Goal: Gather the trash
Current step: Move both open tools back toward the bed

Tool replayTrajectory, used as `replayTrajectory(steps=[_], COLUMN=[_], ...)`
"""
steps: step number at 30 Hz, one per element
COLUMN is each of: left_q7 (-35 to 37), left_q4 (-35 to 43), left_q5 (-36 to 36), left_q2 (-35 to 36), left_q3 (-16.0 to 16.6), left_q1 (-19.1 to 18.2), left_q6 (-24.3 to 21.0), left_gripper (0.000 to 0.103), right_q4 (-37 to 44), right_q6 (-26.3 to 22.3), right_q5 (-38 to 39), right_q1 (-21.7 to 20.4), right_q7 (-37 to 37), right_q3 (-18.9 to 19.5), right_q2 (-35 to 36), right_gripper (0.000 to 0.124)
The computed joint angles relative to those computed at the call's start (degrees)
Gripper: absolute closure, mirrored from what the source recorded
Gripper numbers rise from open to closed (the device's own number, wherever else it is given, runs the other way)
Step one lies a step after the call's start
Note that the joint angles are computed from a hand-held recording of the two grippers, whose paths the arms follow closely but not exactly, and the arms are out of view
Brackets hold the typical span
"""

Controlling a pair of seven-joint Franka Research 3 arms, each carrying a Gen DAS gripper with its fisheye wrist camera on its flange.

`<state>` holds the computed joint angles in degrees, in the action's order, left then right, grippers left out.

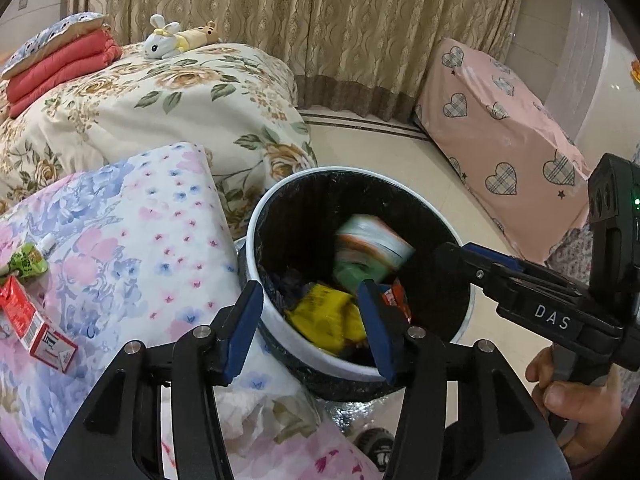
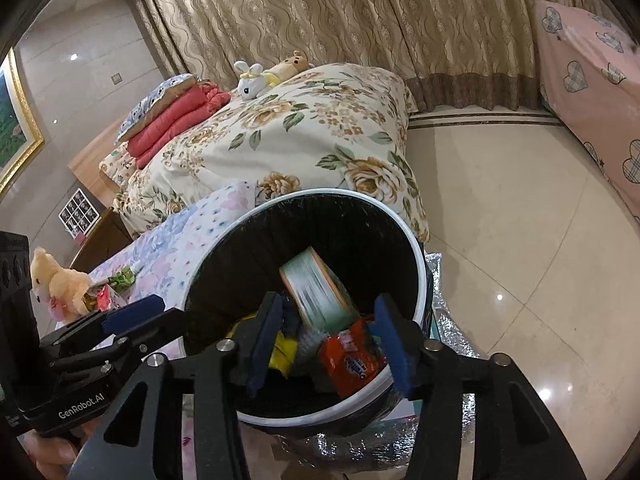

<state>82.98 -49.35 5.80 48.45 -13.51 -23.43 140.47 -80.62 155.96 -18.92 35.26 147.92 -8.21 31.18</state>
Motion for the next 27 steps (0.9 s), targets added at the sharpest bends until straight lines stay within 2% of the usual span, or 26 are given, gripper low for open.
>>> replayTrajectory(steps=[2, 6, 10, 18, 27], left_q7=[-0.76, -2.61, -4.60, -8.08, -11.06], left_q4=[-4.63, -15.54, -25.08, -39.77, -51.32], left_q5=[-0.14, -0.61, -0.69, -1.13, -1.97], left_q2=[-2.67, -8.87, -14.37, -23.12, -30.32], left_q3=[0.03, -0.59, -1.00, -1.13, -0.50], left_q1=[0.77, 3.14, 5.56, 10.05, 13.96], left_q6=[2.32, 7.48, 11.74, 17.85, 22.26], left_gripper=[0.053, 0.050, 0.049, 0.049, 0.049], right_q4=[-0.51, -1.67, -1.46, 1.36, 6.88], right_q6=[0.86, 3.12, 4.53, 4.95, 3.86], right_q5=[-0.22, -1.72, -1.98, -0.08, 4.32], right_q1=[0.29, 1.89, 2.80, 4.31, 5.25], right_q7=[0.62, 2.95, 3.78, 2.16, -2.61], right_q3=[-0.19, -1.24, -1.17, 0.01, 2.35], right_q2=[-0.32, -0.99, -0.72, 1.44, 5.62], right_gripper=[0.070, 0.055, 0.050, 0.048, 0.046])
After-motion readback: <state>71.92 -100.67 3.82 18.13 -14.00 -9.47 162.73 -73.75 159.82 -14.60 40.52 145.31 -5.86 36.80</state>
